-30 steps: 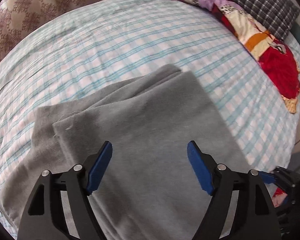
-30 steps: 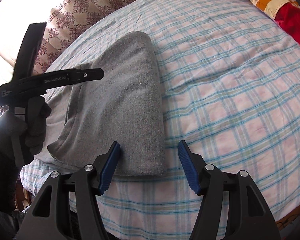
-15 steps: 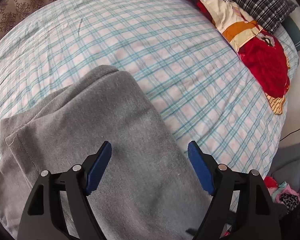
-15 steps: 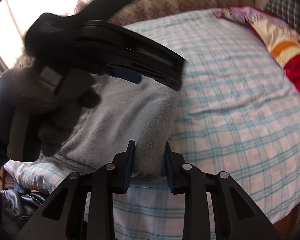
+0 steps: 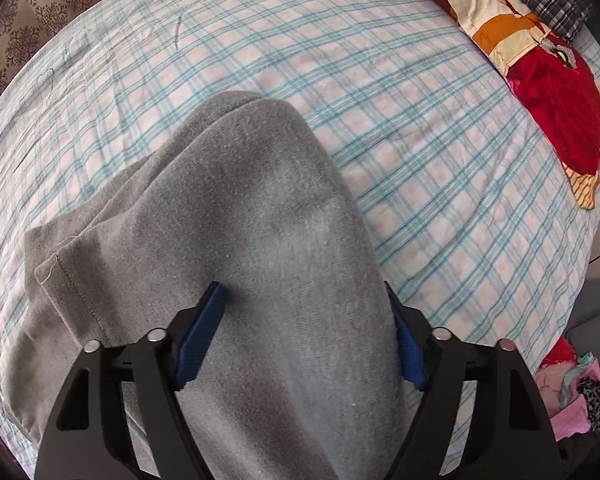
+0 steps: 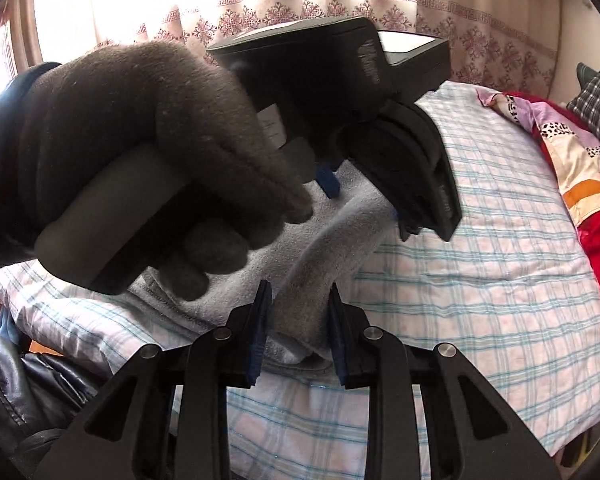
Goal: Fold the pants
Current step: 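Grasp the edge of the folded pants with the right tool and lift, then grasp the lifted edge with the left tool while the right tool holds it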
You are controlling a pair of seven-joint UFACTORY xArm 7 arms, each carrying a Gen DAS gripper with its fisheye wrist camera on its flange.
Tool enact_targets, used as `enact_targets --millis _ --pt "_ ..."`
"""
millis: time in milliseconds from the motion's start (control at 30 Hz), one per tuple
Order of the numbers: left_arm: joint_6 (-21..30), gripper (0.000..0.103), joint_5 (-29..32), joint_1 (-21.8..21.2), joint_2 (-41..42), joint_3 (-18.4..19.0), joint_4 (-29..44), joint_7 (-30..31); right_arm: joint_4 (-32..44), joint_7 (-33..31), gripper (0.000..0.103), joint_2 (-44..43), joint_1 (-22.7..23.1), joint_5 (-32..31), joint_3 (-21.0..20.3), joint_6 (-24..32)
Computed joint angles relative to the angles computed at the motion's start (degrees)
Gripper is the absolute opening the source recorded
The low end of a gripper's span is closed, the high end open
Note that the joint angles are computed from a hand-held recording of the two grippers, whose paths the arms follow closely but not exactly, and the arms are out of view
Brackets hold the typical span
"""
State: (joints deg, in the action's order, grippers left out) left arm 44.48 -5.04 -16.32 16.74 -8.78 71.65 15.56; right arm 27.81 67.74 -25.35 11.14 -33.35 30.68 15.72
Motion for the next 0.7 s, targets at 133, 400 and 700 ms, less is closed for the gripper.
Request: enact_targets --millis 133,400,700 --pt "1.11 0.040 -4.15 1.74 -0.54 -0.58 -0.53 3.13 -0.47 -0.71 0.027 -0.60 0.59 0.66 -0.85 -0.19" --pt "4.66 0.025 -17.62 7.21 -4.10 -0.34 -1.46 12.61 -2.90 -1.86 0.029 -4.25 1.85 6.66 -3.02 -3.83" --pt "7.59 0.023 -28.68 10.28 -9.05 1.90 -3.28 18.33 0.13 -2.99 0.039 -0.29 1.03 10.82 -2.05 -5.13"
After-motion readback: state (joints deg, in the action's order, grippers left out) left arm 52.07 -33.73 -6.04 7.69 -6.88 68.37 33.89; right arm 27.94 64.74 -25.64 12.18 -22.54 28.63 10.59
